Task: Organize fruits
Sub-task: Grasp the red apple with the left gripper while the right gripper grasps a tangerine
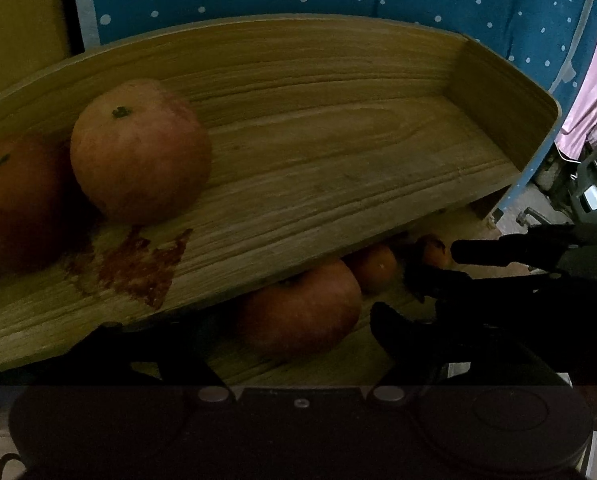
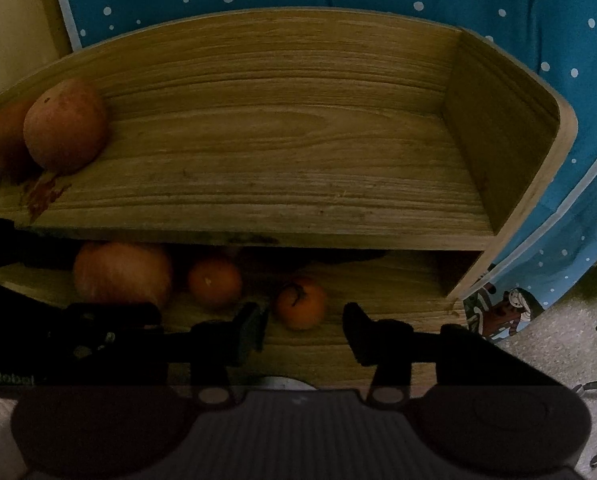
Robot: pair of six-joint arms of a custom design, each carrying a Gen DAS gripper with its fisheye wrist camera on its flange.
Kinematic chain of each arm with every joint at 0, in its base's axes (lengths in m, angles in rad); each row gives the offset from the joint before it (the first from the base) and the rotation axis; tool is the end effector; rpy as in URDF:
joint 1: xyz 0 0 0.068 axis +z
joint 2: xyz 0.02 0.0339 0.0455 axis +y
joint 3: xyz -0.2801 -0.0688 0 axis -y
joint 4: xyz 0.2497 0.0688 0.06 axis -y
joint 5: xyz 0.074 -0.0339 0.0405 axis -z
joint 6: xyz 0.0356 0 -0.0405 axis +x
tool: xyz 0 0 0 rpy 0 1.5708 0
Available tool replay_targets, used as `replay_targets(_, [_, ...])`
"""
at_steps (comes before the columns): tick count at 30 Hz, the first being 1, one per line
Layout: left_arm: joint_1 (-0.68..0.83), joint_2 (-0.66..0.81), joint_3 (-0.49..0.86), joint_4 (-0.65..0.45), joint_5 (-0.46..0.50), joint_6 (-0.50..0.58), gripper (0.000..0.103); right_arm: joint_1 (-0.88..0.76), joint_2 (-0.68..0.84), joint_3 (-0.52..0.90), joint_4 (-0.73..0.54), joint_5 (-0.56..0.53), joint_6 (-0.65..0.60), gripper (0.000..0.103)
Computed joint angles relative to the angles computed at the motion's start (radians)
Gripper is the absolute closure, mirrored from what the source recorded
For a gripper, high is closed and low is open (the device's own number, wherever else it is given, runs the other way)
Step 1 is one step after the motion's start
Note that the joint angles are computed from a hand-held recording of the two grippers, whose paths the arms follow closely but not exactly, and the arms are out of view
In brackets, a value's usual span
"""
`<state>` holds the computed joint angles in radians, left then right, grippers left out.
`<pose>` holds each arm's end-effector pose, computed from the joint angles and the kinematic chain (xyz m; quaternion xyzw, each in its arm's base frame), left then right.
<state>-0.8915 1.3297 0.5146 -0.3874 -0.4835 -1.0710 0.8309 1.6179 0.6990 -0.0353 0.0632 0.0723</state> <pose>0.1423 -0.1499 0.1465 -0.1292 0.9467 -0.0169 0.2945 0.2010 0.2169 0.1418 -0.3437 0.8882 0.1053 0.2860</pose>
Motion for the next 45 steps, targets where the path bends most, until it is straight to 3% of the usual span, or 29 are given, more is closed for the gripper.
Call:
replay_targets(16, [-0.002,0.033,0.022,-0.015,-0.033,-0.073,0.030,0.004,0.032,-0.005,0.053,0.004,0.018,0.069])
replay_targets(29, [-0.049,-0.017,-0.002,-0.042,-0.013,-0.094,0.030,-0.018,-0.018,-0.054,0.051,-0.049,0.004,0.070])
replay_targets(45, [-0.038,-0.005,-0.008,-0.025,-0.006,-0.055,0.030,-0.002,-0.089,-0.102,0.047,-0.023,0.059,0.070])
